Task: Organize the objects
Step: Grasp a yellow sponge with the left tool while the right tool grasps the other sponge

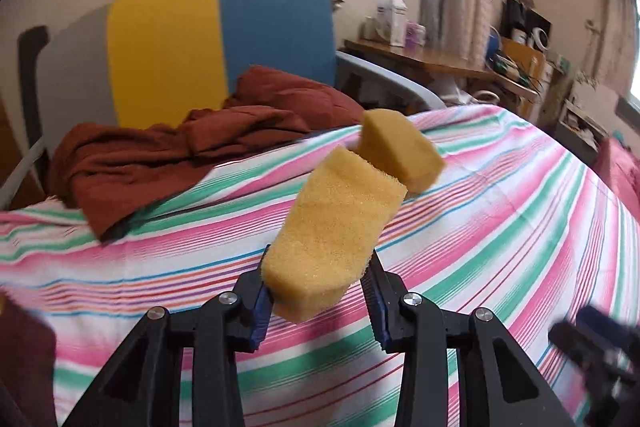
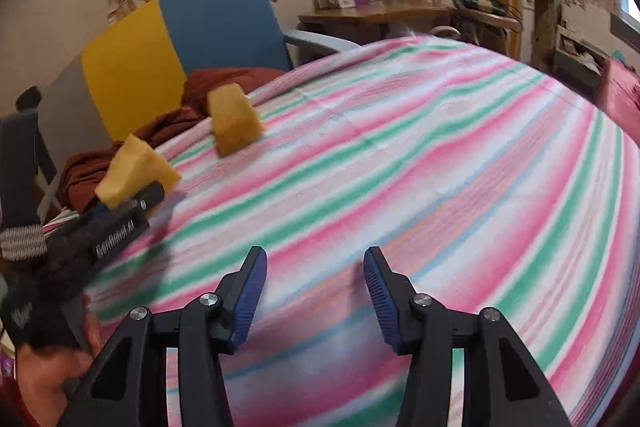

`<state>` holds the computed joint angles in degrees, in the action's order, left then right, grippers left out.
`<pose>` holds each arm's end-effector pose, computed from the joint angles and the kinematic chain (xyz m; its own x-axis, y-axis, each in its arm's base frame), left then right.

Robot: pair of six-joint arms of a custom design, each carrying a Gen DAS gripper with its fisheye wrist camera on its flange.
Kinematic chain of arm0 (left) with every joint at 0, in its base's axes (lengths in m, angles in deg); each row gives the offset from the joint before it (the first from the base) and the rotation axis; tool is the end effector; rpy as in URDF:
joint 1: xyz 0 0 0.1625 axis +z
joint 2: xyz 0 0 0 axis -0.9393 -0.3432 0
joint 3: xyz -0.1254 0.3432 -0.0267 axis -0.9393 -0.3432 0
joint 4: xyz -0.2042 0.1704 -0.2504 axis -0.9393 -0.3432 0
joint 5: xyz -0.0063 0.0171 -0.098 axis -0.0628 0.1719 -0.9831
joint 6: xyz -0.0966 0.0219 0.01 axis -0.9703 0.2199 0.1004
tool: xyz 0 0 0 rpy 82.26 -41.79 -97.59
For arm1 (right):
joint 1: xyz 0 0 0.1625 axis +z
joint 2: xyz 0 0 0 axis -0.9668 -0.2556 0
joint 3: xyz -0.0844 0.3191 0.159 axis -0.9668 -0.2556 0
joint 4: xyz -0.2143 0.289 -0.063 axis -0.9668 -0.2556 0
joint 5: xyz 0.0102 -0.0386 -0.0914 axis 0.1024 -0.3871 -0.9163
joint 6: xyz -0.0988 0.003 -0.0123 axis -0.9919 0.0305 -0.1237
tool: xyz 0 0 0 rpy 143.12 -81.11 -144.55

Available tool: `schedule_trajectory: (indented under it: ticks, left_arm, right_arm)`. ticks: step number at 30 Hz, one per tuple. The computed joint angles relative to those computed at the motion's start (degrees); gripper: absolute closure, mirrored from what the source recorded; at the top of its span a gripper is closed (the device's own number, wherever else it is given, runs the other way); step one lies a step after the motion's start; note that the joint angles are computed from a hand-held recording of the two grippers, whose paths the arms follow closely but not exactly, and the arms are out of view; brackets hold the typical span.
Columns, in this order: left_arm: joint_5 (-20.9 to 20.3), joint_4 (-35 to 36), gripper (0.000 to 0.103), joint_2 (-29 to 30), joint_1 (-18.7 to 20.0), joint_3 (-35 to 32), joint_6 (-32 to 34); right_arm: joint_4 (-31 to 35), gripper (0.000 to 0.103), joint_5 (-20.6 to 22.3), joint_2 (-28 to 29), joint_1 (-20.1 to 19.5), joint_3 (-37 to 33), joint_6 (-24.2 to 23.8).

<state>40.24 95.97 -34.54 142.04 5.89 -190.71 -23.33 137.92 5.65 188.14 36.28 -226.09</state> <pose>-0.0327 -0.6273 0.1038 -0.5678 0.6258 -0.5347 0.8160 0.5135 -0.2655 0.2394 -0.4566 -0.0832 -0.6869 0.6160 0.3857 -0.0758 0.4671 -0.8810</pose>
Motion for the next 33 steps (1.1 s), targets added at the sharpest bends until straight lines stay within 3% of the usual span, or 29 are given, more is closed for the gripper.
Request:
schedule_trajectory:
  ticks: [2,3,6,11,19,25,33]
  left_arm:
    - [-0.5,-0.5,0.063,-0.3,0.1,0.5,0.1]
    - [-0.6,-0.5,0.063,-0.4,0.1,0.6,0.3]
    - [-1.6,-0.4,0.063,0.0,0.1,0.2,0.3]
    - [-3.0,1.2,0.063,1.5,0.6,-2.4,-2.0]
    - [-6.2,0.9,0.063,2.2,1.3,-4.5,-7.5]
    - [-7.2,-2.1,0.064,0.9,0.8,-1.4,-5.5]
    - [-8.1,-2.1,0.064,1.3,0.6,-1.6,-4.8]
  right_arm:
    - [-4.6,0.049,-3.7,-2.2,-0.7,1.0,-6.9]
    - [-4.7,0.042,-5.7,-2.7,-1.3,0.5,-8.4]
    - [2.5,0.037,-9.1,-1.4,-3.3,-7.1,-11.4]
    - [8.3,0.037,-10.6,2.1,-5.7,-18.5,-18.2]
    - [8.8,0.037,-11.9,6.8,-7.8,-28.1,-30.8]
    - [10.8,0.037,-12.2,9.8,-9.0,-33.2,-32.8]
    - [7.2,0.037,-14.1,7.7,-10.3,-28.9,-30.3]
